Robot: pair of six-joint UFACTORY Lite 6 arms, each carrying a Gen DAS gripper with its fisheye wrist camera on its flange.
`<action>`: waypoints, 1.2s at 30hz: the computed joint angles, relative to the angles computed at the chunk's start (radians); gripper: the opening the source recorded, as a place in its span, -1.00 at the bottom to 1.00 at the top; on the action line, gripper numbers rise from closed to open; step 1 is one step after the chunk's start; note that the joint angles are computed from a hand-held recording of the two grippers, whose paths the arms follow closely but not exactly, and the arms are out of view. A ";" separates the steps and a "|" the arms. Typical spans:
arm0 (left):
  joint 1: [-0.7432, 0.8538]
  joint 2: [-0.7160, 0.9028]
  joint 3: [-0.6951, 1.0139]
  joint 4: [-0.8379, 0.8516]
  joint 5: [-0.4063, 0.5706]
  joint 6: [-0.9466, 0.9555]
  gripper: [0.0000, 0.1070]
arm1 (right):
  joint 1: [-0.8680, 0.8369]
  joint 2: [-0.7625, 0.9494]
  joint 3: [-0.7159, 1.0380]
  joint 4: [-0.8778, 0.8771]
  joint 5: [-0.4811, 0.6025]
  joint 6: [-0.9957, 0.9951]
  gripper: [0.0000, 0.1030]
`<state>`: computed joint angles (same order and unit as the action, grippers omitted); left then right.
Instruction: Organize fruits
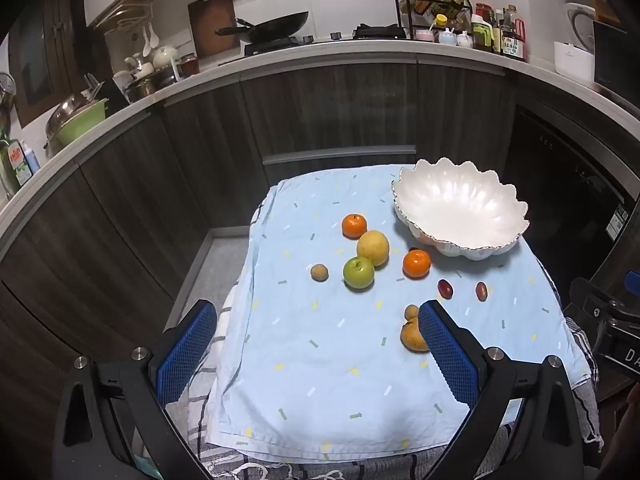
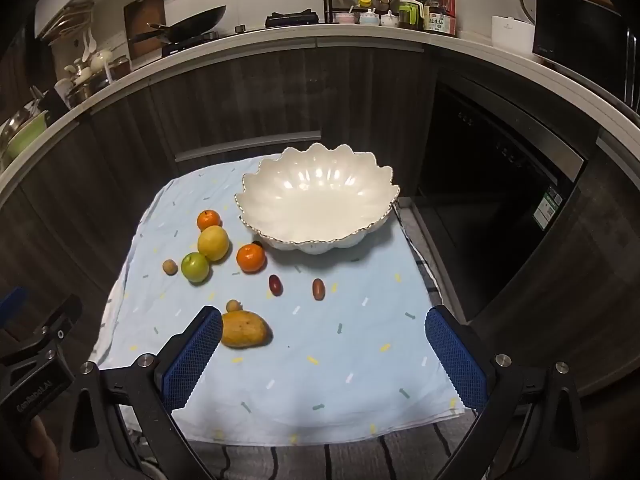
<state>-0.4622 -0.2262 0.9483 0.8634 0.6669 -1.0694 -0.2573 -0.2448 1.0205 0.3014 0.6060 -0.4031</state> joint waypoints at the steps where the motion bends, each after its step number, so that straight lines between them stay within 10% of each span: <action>1: -0.002 -0.002 0.000 -0.010 0.003 0.007 0.92 | -0.001 0.001 0.001 0.006 0.001 -0.006 0.99; 36: 0.028 -0.005 -0.016 -0.045 -0.039 0.033 0.92 | -0.002 -0.019 -0.018 0.009 -0.011 -0.009 0.99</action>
